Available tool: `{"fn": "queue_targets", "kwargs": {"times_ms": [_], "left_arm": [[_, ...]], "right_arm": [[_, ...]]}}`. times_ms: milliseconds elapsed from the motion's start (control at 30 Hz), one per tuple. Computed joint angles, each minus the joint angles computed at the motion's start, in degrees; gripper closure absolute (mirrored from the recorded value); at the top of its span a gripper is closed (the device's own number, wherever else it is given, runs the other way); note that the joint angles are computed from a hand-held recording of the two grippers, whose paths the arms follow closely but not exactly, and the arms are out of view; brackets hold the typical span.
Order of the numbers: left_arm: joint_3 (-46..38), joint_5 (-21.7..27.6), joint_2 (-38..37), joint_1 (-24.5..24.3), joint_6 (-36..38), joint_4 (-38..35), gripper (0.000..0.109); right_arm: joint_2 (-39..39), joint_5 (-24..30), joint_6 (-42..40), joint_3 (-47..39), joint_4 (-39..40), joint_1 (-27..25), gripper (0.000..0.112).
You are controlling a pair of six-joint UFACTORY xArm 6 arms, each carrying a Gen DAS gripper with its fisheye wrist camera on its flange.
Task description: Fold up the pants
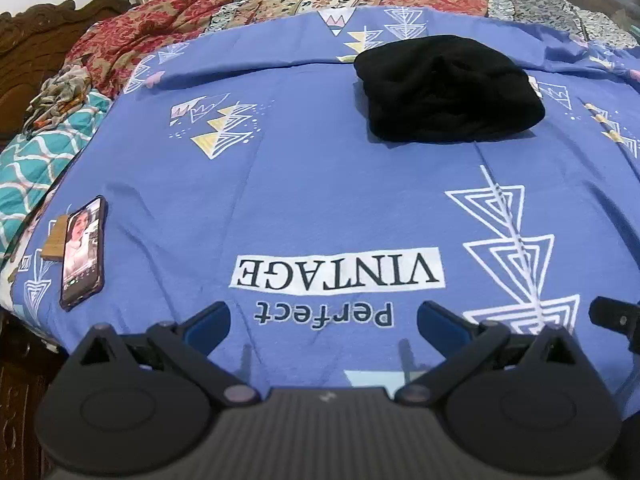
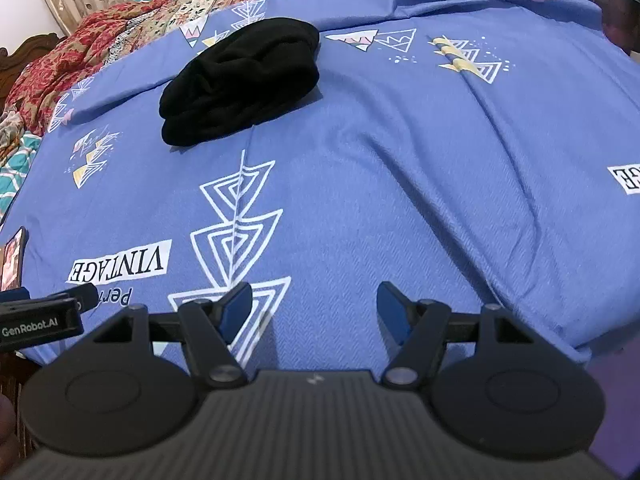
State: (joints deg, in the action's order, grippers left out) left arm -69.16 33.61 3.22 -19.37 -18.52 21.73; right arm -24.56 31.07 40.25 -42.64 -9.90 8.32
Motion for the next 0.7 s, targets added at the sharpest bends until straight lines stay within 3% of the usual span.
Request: {"fn": "queue_targets", "kwargs": {"times_ms": [700], "left_arm": [[0.9, -1.3, -0.5, 0.1, -2.9, 4.1, 0.006]], "right_arm": [[-0.1, -0.1, 3.7, 0.1, -2.5, 0.7, 0.041]]}}
